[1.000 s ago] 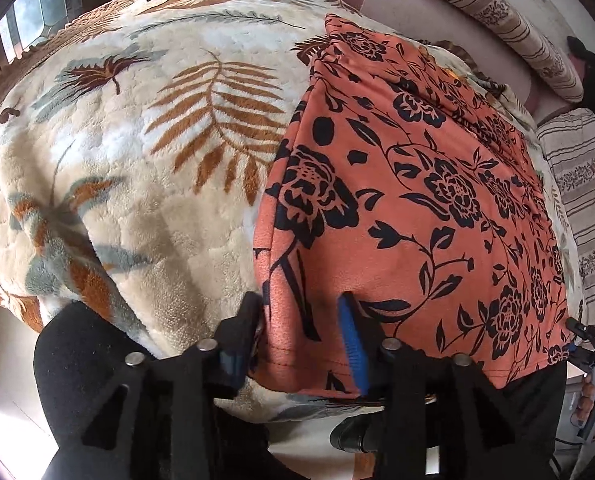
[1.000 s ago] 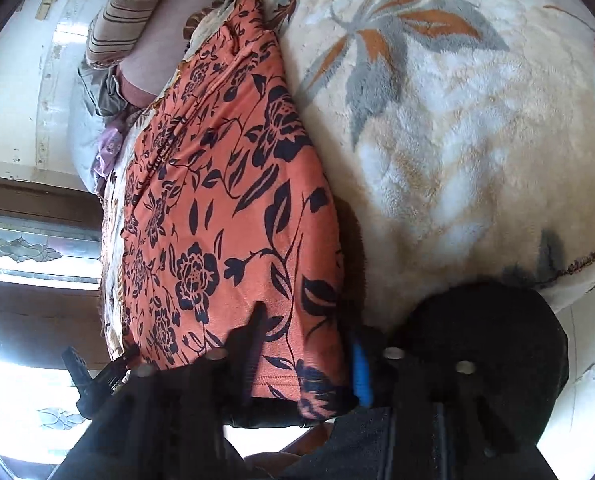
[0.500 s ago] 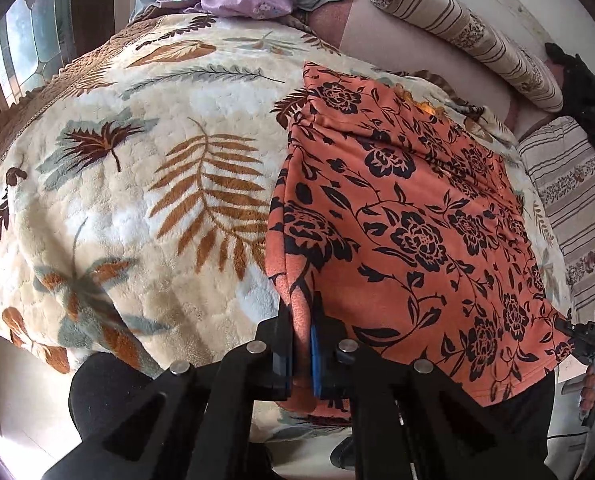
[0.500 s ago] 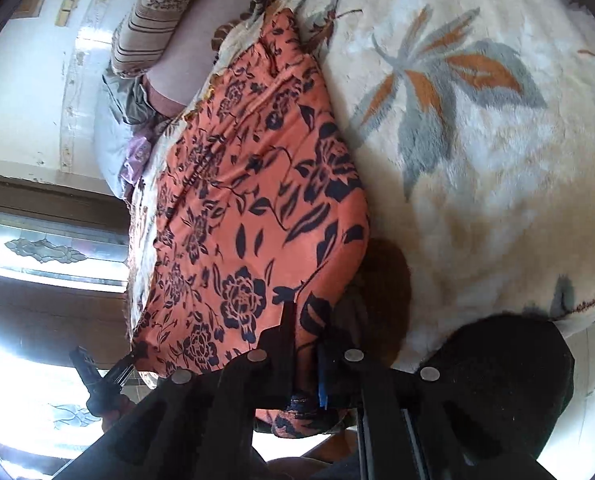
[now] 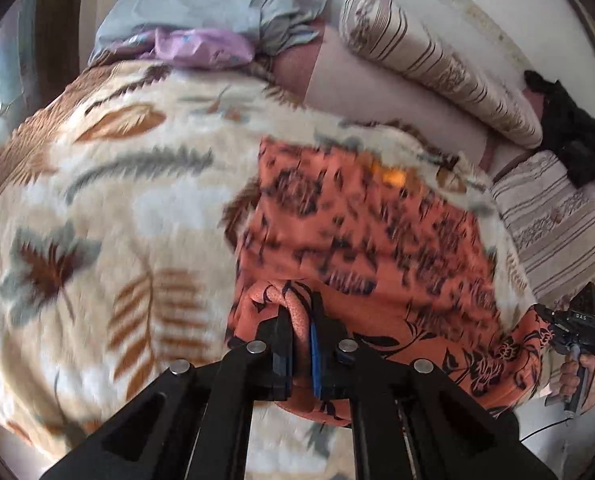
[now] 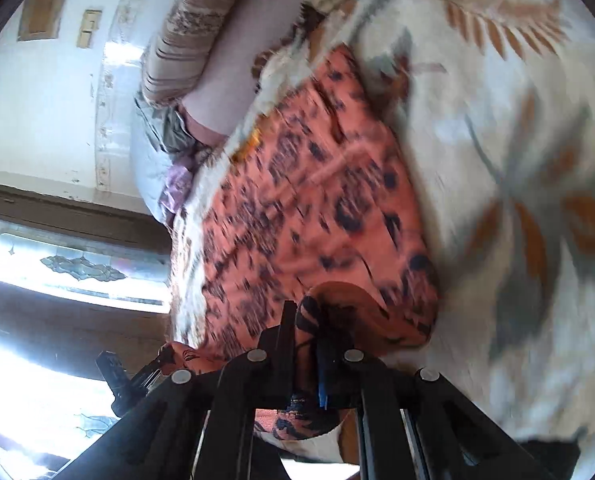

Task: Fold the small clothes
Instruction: 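Grasp the blouse hem with both tools and lift it toward the collar, then lay the folded hem down and open both tools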

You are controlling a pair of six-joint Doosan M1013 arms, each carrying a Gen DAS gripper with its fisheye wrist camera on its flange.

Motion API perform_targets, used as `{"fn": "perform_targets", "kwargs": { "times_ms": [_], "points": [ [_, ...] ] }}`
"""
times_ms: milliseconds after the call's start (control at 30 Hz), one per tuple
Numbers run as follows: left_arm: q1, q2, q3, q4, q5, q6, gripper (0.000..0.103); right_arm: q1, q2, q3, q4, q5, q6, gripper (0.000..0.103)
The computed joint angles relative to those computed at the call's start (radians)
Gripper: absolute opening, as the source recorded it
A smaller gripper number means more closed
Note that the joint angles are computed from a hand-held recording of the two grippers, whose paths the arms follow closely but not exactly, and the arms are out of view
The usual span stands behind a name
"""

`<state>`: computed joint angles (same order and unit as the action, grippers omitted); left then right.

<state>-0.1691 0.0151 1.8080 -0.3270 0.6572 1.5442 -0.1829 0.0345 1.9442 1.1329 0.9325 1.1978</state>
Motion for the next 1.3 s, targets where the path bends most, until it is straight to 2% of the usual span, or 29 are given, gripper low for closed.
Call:
{"fn": "perform_targets", "kwargs": {
  "times_ms": [100,133,167,200,233,267,300,333,367,433,500,533,633,700,733,800,900,967,1000,1033,1067,1100,1133,1200,1300],
  "points": [
    [-0.002,0.102,-0.117,0.045,-0.068,-0.025,0.013,0.001,0.101,-0.112,0.102,-0.081,-0.042,0.009],
    [-0.005,0.146,-0.155,0.092,-0.079,-0.056,0.020,0.004,0.144,-0.148,0.124,-0.099,-0.056,0.012],
    [-0.014,0.192,-0.187,0.175,-0.095,-0.125,0.040,0.009,0.184,-0.177,0.127,-0.131,-0.046,0.014],
    [-0.021,0.240,-0.222,0.271,-0.081,-0.223,0.078,0.018,0.218,-0.203,0.090,-0.166,0.015,0.035],
    [-0.025,0.296,-0.267,0.341,-0.015,-0.296,0.091,0.029,0.248,-0.233,0.001,-0.181,0.102,0.085],
    [-0.026,0.337,-0.303,0.375,0.061,-0.326,0.089,0.045,0.259,-0.242,-0.094,-0.222,0.171,0.097],
    [-0.022,0.361,-0.319,0.374,0.107,-0.334,0.086,0.054,0.255,-0.233,-0.136,-0.257,0.194,0.096],
    [-0.013,0.365,-0.314,0.336,0.104,-0.314,0.086,0.055,0.245,-0.217,-0.125,-0.265,0.187,0.096],
    [-0.005,0.352,-0.294,0.308,0.073,-0.304,0.086,0.055,0.228,-0.187,-0.072,-0.274,0.131,0.096],
    [0.004,0.300,-0.230,0.300,-0.028,-0.315,0.087,0.056,0.173,-0.134,-0.094,-0.297,0.073,0.096],
    [0.006,0.239,-0.165,0.338,-0.101,-0.368,0.087,0.068,0.115,-0.083,-0.114,-0.312,0.061,0.096],
    [0.011,0.207,-0.128,0.317,-0.134,-0.363,0.087,0.068,0.091,-0.057,-0.103,-0.302,0.054,0.096],
    [0.017,0.131,-0.029,0.176,-0.181,-0.283,0.087,0.072,0.034,0.021,-0.050,-0.259,0.066,0.096],
    [0.010,0.104,0.022,0.089,-0.191,-0.225,0.087,0.081,0.025,0.054,-0.009,-0.235,0.083,0.096],
    [0.001,0.102,0.036,0.060,-0.191,-0.213,0.087,0.088,0.033,0.058,-0.009,-0.224,0.108,0.096],
    [-0.015,0.123,0.034,0.045,-0.155,-0.210,0.087,0.108,0.055,0.052,-0.018,-0.253,0.164,0.096],
    [-0.037,0.174,0.003,0.103,-0.142,-0.292,0.087,0.129,0.082,0.031,-0.018,-0.353,0.252,0.096],
    [-0.050,0.203,-0.028,0.209,-0.134,-0.427,0.087,0.135,0.109,0.007,-0.034,-0.397,0.355,0.094],
    [-0.054,0.217,-0.048,0.246,-0.119,-0.465,0.087,0.138,0.119,-0.004,-0.064,-0.414,0.422,0.090],
    [-0.056,0.233,-0.076,0.266,-0.077,-0.485,0.084,0.143,0.130,-0.018,-0.110,-0.423,0.496,0.071],
    [-0.058,0.247,-0.102,0.296,-0.039,-0.506,0.052,0.141,0.146,-0.033,-0.123,-0.405,0.518,0.052],
    [-0.053,0.260,-0.126,0.274,-0.003,-0.490,0.026,0.137,0.164,-0.048,-0.128,-0.371,0.522,0.010],
    [-0.039,0.270,-0.147,0.208,0.031,-0.455,0.026,0.140,0.171,-0.061,-0.180,-0.361,0.563,0.011],
    [-0.037,0.260,-0.164,0.206,0.051,-0.440,0.023,0.145,0.160,-0.073,-0.217,-0.366,0.575,0.011],
    [-0.049,0.181,-0.129,0.211,-0.024,-0.380,0.023,0.148,0.096,-0.071,-0.184,-0.389,0.463,0.009]
  ]
}}
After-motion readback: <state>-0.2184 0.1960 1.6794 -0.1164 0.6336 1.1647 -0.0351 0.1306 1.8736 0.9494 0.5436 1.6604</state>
